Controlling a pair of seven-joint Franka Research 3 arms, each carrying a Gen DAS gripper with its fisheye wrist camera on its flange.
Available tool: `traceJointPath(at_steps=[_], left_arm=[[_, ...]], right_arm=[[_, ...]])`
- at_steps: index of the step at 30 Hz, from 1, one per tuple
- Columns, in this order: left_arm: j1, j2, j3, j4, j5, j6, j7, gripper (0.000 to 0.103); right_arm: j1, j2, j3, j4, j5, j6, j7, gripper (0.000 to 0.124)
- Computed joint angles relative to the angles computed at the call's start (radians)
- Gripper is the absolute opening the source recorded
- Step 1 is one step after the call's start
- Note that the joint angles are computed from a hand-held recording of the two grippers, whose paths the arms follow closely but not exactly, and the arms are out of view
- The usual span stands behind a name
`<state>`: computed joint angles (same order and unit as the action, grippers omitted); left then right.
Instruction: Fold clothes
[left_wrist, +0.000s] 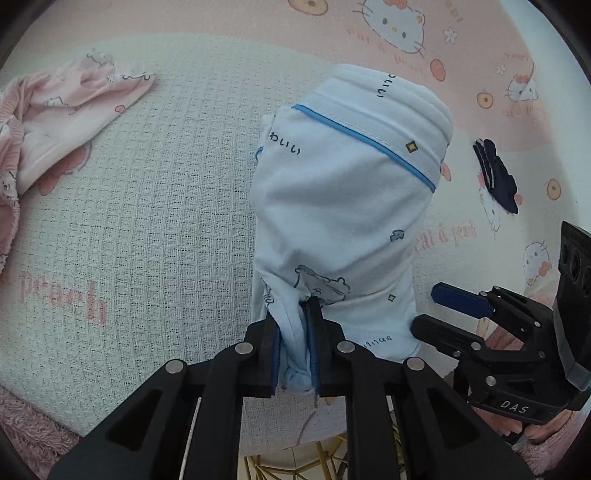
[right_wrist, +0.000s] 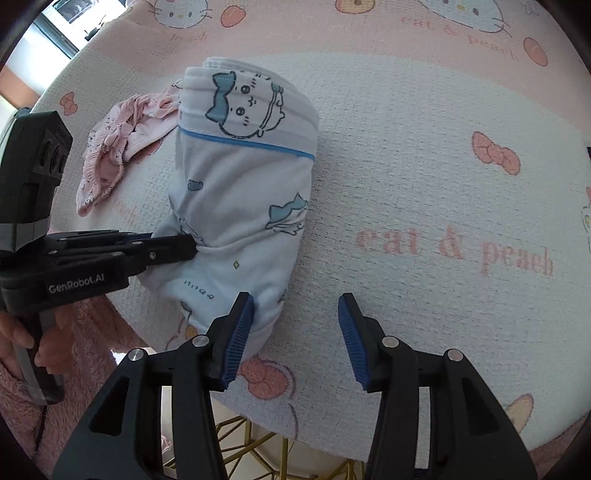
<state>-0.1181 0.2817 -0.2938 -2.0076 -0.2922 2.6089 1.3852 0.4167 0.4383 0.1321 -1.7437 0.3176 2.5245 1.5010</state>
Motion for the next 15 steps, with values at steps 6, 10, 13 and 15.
traceJointPath(at_steps=[6, 10, 13, 15], left_arm=[[-0.038, -0.143, 0.045, -0.094, 0.114, 0.079, -0.124, 0.029], [-0.075, -0.183, 0.081, -0.107, 0.266, 0.021, -0.189, 0.029], [-0.064, -0.175, 0.046, -0.112, 0.172, 0.028, -0.092, 0.029], [-0.078, -0.160, 0.043, -0.097, 0.193, 0.009, -0.087, 0.029]], right_arm=[[-0.025, -0.057, 0.050, -0.077, 0.103, 0.101, -0.094, 0.048], [0.017, -0.026, 0.014, -0.043, 0.031, 0.060, -0.055, 0.048], [0.009, -0.002, 0.022, -0.022, 0.053, 0.050, -0.047, 0.048], [0.007, 0.006, 0.024, -0.013, 0.060, 0.059, -0.048, 0.048]])
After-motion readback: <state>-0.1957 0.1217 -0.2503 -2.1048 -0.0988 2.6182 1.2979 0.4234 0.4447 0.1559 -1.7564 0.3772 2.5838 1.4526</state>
